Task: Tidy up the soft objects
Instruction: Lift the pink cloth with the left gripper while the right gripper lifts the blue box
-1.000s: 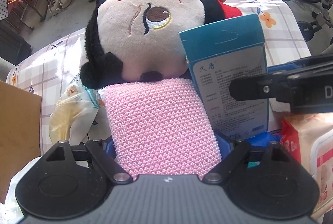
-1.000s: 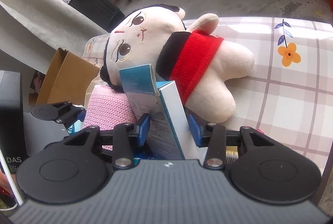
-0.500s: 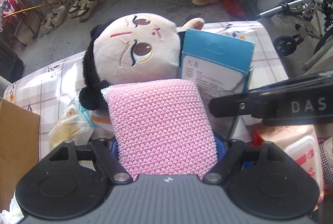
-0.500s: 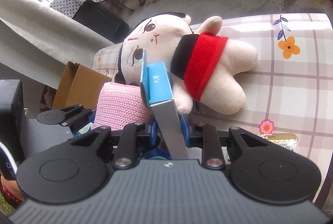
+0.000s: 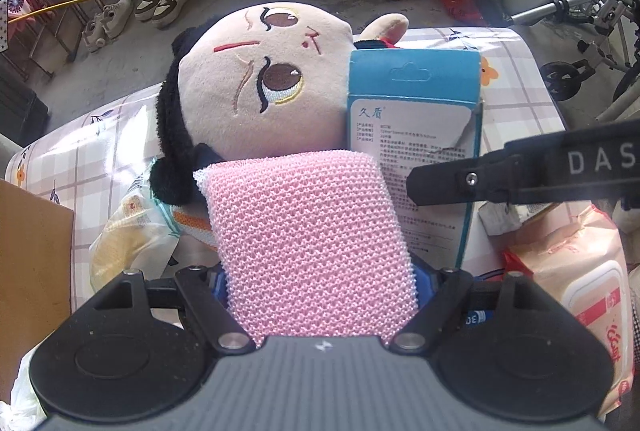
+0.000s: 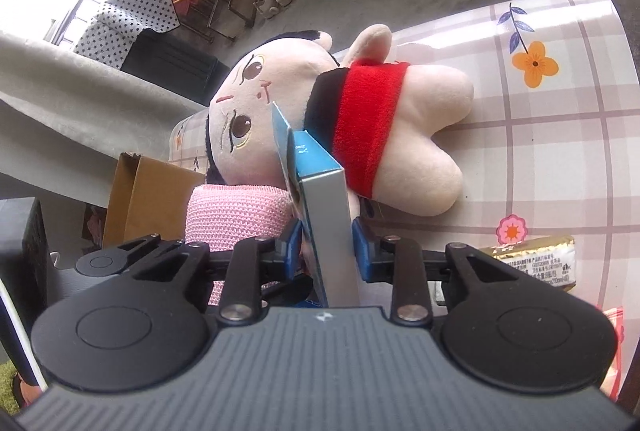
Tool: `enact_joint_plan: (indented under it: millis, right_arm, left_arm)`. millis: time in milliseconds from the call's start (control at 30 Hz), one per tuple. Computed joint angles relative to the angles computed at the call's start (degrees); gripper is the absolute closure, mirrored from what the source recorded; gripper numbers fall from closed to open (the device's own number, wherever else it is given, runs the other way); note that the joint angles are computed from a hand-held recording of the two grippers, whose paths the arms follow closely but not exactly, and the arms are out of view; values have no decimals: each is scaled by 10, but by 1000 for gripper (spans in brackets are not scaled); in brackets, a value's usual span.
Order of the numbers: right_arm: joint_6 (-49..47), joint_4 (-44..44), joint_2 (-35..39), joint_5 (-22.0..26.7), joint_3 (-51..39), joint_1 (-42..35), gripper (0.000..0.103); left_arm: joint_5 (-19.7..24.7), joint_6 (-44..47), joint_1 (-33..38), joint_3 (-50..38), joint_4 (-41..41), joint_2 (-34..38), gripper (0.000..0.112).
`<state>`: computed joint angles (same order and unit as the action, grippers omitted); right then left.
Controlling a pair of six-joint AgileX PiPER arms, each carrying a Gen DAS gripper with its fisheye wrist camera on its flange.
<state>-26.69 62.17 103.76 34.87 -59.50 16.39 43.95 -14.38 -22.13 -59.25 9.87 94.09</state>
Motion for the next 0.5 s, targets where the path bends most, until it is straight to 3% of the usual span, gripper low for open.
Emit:
enact_joint_plan:
  millis: [267,500]
  right_arm:
    - [-27,71,37,3,-3,7,77]
    - [9,68,0,-14,18,9,78]
  left_arm:
    - [-7,-16,0,8,7,9,32]
    - [18,-4,-22,-14,-5,-21,32]
